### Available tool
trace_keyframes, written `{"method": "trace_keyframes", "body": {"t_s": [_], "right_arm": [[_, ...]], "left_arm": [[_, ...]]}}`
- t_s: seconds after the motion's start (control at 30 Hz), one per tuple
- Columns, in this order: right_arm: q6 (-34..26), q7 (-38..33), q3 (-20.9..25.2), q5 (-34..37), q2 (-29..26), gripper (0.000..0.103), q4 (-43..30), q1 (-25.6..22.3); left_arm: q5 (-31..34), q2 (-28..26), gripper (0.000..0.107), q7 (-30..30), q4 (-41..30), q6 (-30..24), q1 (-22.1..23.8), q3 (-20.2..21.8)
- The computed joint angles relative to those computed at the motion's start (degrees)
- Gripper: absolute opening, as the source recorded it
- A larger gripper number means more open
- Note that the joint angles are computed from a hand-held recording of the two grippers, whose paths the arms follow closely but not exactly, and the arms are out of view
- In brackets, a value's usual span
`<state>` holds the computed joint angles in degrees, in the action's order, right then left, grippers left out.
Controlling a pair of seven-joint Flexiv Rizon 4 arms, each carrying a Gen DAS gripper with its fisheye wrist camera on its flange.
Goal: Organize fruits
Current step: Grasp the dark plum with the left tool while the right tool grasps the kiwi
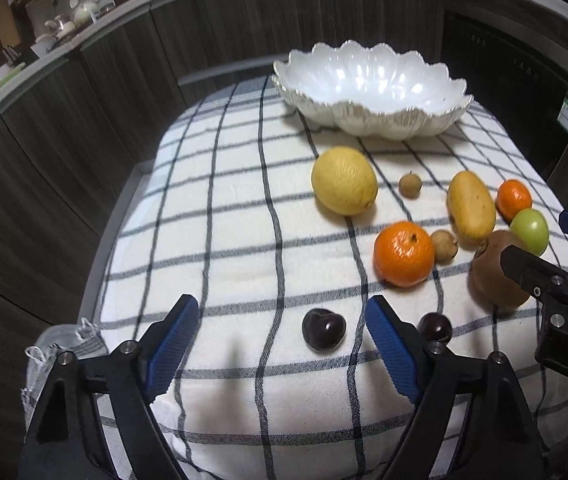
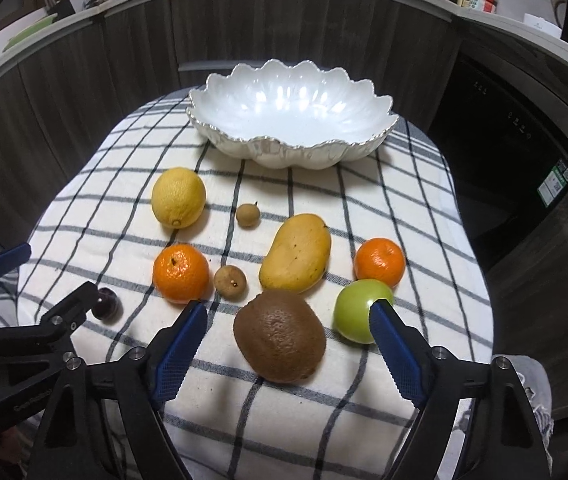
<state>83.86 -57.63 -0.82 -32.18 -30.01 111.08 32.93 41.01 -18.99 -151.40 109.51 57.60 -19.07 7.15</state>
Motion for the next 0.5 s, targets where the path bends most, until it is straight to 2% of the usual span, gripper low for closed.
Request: {"method": "trace_keyframes", "body": {"t_s": [0.23, 0.4, 0.5], "right_arm": [[-3.4, -2.3, 2.9, 1.8, -2.0, 0.083, -2.1, -1.6], [-6.1, -5.7, 6.4, 4.8, -3.7, 0.074, -4.2, -3.7], [-7.2, -7.1, 7.4, 6.5, -4.5, 0.073, -5.1, -4.3]], "left_arm": [[-3.6, -1.8, 0.076, 2.5, 0.6, 2.2, 1.3, -0.2], [-6.7, -3.2, 0.067, 5.3, 1.0, 3.8, 1.8, 0.0], [-7.9, -3.9, 0.060, 6.9, 1.0, 4.8, 1.5, 0.4]]}}
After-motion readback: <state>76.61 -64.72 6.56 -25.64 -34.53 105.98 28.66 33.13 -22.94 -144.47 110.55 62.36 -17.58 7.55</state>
